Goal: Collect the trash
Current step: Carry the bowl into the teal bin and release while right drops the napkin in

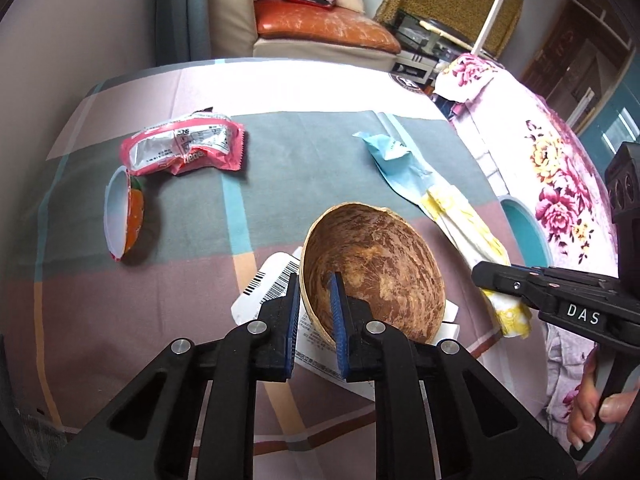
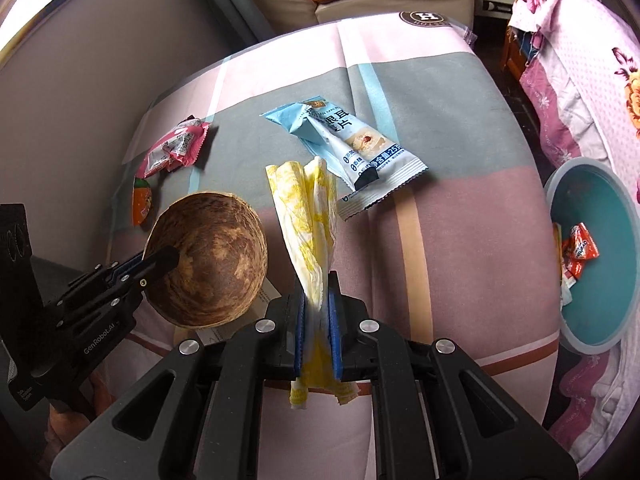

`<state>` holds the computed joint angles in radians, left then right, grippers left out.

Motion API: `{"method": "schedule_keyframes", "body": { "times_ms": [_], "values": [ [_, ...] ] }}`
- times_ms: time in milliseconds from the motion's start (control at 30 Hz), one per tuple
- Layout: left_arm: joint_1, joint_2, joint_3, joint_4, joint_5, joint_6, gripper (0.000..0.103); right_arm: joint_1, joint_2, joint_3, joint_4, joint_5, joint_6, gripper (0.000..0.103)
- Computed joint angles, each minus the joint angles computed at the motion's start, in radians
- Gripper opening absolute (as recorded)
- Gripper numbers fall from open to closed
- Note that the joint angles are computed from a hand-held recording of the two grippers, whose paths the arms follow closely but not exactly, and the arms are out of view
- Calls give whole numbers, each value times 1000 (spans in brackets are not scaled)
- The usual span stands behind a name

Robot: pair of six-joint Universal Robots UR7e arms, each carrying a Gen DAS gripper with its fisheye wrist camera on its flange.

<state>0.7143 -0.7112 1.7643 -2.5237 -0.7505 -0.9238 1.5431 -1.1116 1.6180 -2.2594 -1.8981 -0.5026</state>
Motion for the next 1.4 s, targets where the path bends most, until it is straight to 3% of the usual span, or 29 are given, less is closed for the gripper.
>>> {"method": "schedule_keyframes", "body": {
  "times_ms": [100, 200, 267, 333, 400, 433, 533, 633, 767, 933, 1167, 1400],
  "values": [
    [8, 31, -37, 38, -43, 6, 17, -19, -19, 1, 3, 14, 1, 10],
    [14, 56, -67, 67, -65, -5, 25, -38, -36, 5, 8, 27, 2, 10],
    [14, 71, -84, 77, -62, -4, 33, -49, -44, 6, 11, 32, 4, 10],
    [7, 87, -107, 119, -36, -15, 34, -60, -49, 5, 14, 36, 4, 10],
    [-6, 105, -143, 211, 18, -60, 28, -71, -55, 7, 14, 42, 4, 10],
    [-13, 111, -152, 231, 36, -69, 21, -76, -58, 6, 14, 46, 3, 10],
    [-35, 121, -167, 258, 85, -80, 12, -90, -66, 2, 15, 58, 3, 10],
    [-59, 129, -188, 295, 138, -85, 8, -104, -71, -7, 23, 76, 8, 10],
    [-69, 149, -232, 357, 156, -75, 8, -122, -74, -16, 34, 98, 14, 10],
    [-59, 142, -223, 261, 83, -38, 8, -137, -82, -22, 45, 122, 11, 10],
    [-81, 168, -268, 254, 86, -3, 8, -159, -100, -39, 52, 160, 13, 10],
    [-88, 240, -384, 243, 68, 104, 8, -192, -110, -78, 47, 194, 28, 10]
  ]
}}
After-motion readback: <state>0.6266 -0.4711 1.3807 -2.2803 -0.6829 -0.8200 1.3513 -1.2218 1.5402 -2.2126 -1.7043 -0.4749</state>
